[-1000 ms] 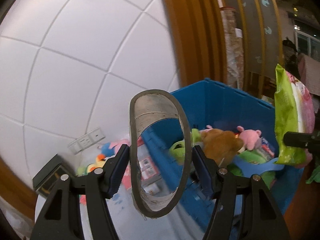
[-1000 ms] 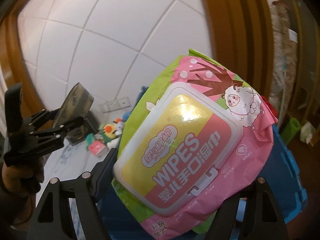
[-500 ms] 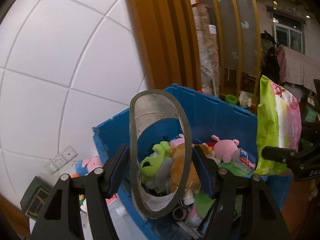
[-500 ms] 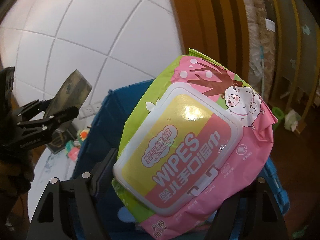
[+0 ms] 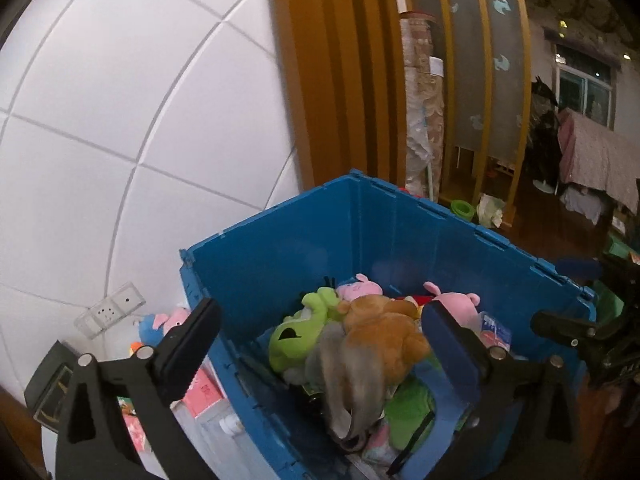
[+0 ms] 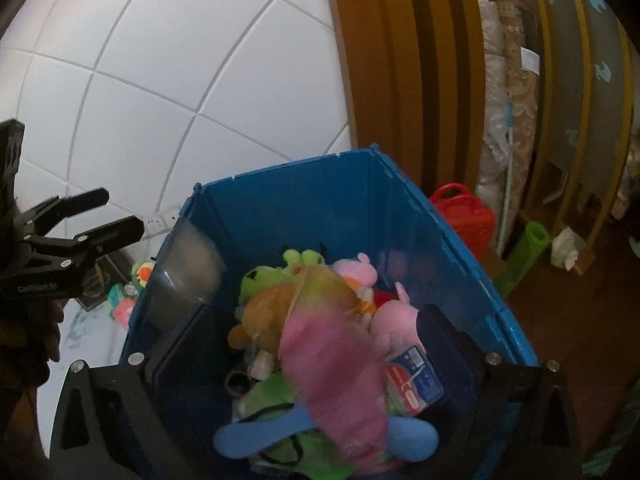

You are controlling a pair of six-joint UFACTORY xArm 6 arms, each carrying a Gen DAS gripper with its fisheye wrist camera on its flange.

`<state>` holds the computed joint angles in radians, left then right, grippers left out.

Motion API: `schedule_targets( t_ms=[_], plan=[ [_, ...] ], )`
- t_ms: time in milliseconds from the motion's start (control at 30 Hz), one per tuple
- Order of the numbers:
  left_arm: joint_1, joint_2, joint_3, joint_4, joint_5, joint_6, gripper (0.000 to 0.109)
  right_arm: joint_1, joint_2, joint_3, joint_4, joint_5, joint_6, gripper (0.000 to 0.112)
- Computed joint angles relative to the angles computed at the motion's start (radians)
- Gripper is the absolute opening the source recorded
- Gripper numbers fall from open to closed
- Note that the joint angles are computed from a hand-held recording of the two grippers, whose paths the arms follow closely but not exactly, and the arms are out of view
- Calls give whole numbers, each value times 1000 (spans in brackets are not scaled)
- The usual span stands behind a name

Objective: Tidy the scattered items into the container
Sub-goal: 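Open both grippers to drop the tape roll and WIPES pack into the bin, then move both grippers back toward the remaining items on the table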

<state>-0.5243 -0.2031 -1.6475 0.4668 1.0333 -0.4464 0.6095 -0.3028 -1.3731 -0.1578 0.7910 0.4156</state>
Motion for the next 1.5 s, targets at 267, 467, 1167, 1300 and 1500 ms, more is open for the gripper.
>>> schedule_targets(
  t_ms=[267,467,1167,1300,1500],
  plan=[
    [33,-119,148,30,15,-30,101,47,54,-50,34,-4,-16,103],
    [77,-249,276,27,44,-43,101,122,104,-98,28,-9,-4,103],
    [409,-711,658,-155,95,124,101,377,369,-453,-83,122,85,103],
    [542,-786,732,-240,98,222,101,416,445,-542,-77,153,71,103],
    [775,-870,831,-392,99,415,101,471,578,-683,-60,201,50,103]
  ],
)
